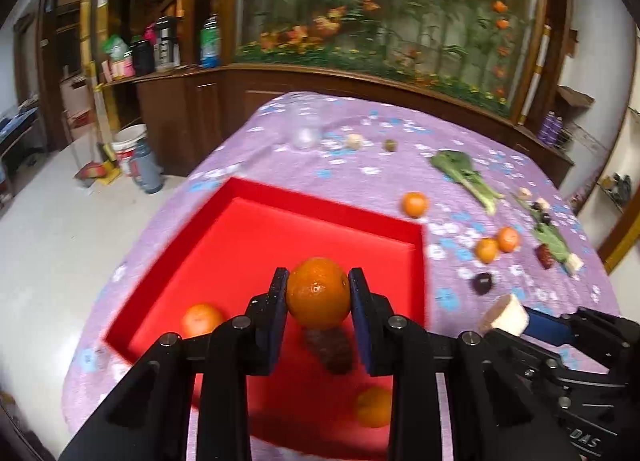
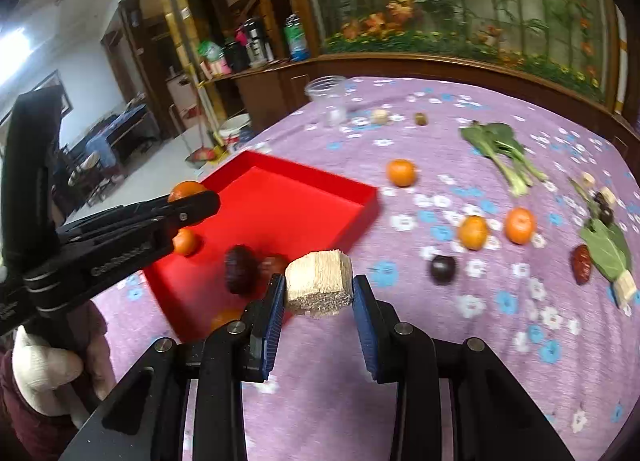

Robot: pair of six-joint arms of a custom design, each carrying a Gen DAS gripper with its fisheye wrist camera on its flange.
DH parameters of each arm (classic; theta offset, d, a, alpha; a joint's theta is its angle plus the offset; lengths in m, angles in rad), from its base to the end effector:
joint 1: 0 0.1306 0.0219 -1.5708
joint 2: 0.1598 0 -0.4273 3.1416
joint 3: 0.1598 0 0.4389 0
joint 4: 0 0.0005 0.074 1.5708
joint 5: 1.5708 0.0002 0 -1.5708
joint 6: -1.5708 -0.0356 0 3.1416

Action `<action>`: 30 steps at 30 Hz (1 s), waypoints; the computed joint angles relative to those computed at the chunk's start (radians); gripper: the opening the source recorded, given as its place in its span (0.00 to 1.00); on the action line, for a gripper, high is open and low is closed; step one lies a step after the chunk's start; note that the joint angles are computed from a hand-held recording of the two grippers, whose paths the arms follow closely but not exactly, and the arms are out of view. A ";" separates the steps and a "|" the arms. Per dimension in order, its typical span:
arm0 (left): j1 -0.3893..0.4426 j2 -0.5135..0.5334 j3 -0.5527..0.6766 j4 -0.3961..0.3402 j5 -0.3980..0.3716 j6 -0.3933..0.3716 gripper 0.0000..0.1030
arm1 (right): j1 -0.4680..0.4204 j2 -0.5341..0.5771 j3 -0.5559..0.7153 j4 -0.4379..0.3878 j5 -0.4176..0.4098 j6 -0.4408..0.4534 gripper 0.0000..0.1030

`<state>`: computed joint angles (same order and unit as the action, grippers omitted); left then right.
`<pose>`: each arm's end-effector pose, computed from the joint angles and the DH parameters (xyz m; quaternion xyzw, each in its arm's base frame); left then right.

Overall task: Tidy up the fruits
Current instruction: 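Drop the mandarin into the red tray while the right tool drops the root chunk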

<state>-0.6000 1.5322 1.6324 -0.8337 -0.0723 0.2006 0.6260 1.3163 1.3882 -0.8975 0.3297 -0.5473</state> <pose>0.4893 -0.3323 0.5252 0.1667 0.8978 -0.1279 0.3870 0.4059 0.2786 0.5082 0.0236 0.9204 0.0715 0.3837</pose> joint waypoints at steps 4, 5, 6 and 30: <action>0.034 -0.005 -0.031 -0.002 -0.042 -0.002 0.28 | 0.013 0.074 0.066 -0.016 -0.008 0.020 0.36; 0.043 -0.004 -0.035 -0.002 -0.042 -0.001 0.28 | 0.014 0.090 0.080 -0.019 -0.011 0.024 0.36; 0.051 -0.004 -0.040 -0.002 -0.039 0.000 0.28 | 0.012 0.109 0.097 -0.022 -0.018 0.027 0.36; 0.090 0.017 -0.053 0.006 -0.014 0.006 0.48 | -0.038 0.323 0.284 -0.081 -0.113 0.014 0.37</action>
